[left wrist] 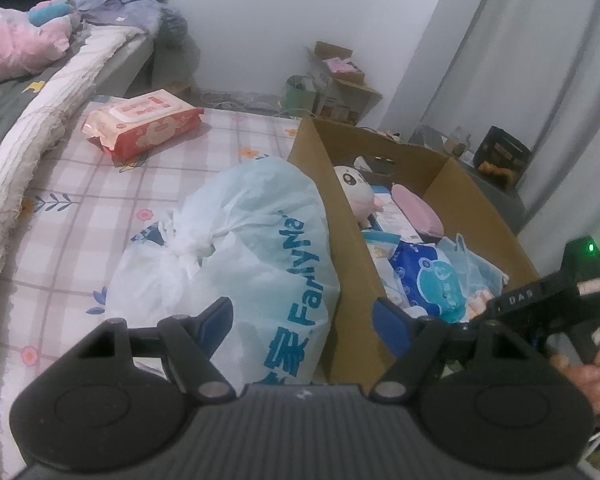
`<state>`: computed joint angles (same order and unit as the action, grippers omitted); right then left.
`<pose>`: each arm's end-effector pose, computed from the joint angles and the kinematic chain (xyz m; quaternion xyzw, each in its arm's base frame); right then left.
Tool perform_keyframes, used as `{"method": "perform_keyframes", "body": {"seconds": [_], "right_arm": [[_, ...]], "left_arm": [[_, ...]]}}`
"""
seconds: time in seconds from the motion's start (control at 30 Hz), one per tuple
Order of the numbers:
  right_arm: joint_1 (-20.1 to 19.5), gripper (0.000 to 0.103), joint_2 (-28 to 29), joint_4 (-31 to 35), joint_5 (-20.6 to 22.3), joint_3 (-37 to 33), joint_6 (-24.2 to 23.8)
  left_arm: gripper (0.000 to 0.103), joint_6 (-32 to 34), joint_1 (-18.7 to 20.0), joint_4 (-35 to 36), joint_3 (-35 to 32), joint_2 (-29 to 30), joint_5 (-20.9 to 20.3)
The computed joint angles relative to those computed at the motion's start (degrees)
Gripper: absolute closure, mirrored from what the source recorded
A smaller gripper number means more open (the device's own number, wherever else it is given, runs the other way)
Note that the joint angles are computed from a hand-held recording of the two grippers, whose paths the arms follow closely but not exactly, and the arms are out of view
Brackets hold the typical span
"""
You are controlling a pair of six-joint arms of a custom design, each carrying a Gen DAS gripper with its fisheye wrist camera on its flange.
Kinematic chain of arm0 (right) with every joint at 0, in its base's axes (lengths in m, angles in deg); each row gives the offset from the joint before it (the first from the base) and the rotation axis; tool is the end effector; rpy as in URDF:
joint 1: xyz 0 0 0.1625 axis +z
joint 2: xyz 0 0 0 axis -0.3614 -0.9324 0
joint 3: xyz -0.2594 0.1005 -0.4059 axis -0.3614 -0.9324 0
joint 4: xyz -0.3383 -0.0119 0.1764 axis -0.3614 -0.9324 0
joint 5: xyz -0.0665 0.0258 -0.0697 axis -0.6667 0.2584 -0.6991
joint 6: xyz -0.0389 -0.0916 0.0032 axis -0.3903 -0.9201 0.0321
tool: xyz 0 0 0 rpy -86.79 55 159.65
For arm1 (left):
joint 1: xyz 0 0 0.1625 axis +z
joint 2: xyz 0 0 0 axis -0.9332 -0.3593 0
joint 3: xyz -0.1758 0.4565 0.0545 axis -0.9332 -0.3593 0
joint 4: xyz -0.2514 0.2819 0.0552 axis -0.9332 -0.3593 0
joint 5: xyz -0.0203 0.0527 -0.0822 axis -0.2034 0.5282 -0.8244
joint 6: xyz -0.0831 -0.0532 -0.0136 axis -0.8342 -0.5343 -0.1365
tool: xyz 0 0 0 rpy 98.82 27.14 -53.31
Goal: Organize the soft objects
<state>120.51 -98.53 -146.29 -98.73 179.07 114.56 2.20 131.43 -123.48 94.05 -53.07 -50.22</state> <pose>0.2368 -0.6850 0.1642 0.2295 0.9540 -0.1915 0.0215 -0.1587 -0.6873 0.3616 0.2431 0.9176 -0.2601 0.1767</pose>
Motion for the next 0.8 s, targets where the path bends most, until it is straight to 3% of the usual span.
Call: {"method": "perform_keyframes", "body": {"seconds": [0.17, 0.27, 0.5, 0.8], "right_arm": [[1.7, 0.085, -0.1, -0.9, -6.9, -1.6, -3.4], [1.5, 0.085, 1.2, -3.0, -7.6, -3.2, -4.2], [1.1, 0.083, 4.0, -0.5, -4.7, -6.3, -4.8], [0.9, 0.081, 3.2, 0.5, -0.6, -4.4, -2.0]], "left_arm": [[0.025, 1.1, -0.1, -0.2, 0.8, -0.5, -0.3], [0.025, 1.1, -0.1, 0.3, 1.2, -0.7, -0.6], [0.025, 1.8, -0.1, 0.6, 2.7, -2.0, -0.1], [0.024, 1.7, 0.1, 1.1, 3.4, -2.6, -1.5]]}}
